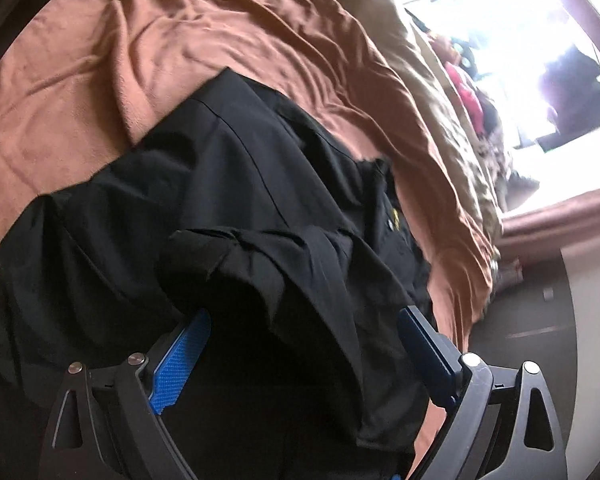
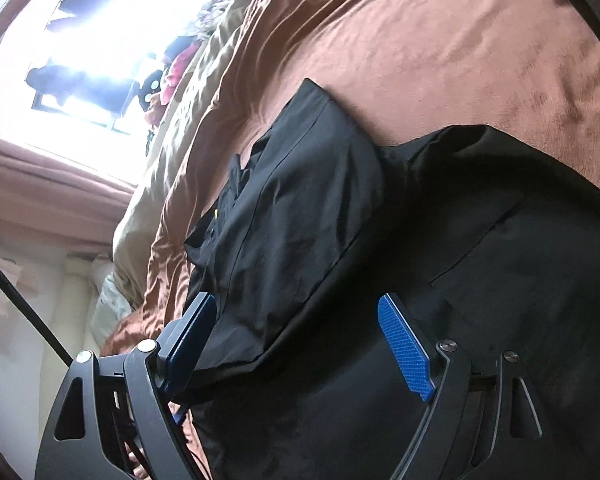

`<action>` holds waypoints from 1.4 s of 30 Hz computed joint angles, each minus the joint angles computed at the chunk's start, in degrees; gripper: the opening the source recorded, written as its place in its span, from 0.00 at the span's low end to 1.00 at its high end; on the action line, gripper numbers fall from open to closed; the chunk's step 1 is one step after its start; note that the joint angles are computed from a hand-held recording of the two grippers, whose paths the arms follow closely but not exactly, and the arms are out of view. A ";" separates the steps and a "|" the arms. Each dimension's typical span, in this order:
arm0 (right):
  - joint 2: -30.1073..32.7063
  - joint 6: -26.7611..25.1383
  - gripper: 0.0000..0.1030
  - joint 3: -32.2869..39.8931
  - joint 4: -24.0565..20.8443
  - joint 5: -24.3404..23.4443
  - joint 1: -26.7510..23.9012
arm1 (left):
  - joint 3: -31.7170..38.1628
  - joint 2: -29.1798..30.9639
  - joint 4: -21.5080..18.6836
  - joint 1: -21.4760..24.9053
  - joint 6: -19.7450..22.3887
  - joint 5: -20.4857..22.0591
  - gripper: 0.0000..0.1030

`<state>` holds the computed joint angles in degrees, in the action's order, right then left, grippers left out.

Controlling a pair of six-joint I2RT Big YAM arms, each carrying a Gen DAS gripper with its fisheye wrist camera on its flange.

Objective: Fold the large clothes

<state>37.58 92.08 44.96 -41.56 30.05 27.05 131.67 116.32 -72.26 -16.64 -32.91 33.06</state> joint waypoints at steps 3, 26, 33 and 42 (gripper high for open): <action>-1.23 1.08 0.80 -1.01 0.59 0.13 -0.25 | 1.93 0.71 -1.06 -0.03 1.09 -4.99 0.62; -6.07 10.52 0.80 -6.35 3.48 1.26 -0.11 | -3.38 -5.56 -5.64 -4.12 38.53 -11.23 0.10; -5.42 10.05 0.80 -6.27 3.95 0.41 -0.50 | -8.72 -7.55 -9.62 1.77 42.02 -5.50 0.70; -5.15 10.47 0.80 -5.97 3.15 1.26 0.17 | 6.44 0.12 -12.45 5.12 31.57 -2.74 0.73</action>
<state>32.43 102.55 38.99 -38.41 31.31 27.22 138.12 116.44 -84.71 -11.51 -1.34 30.32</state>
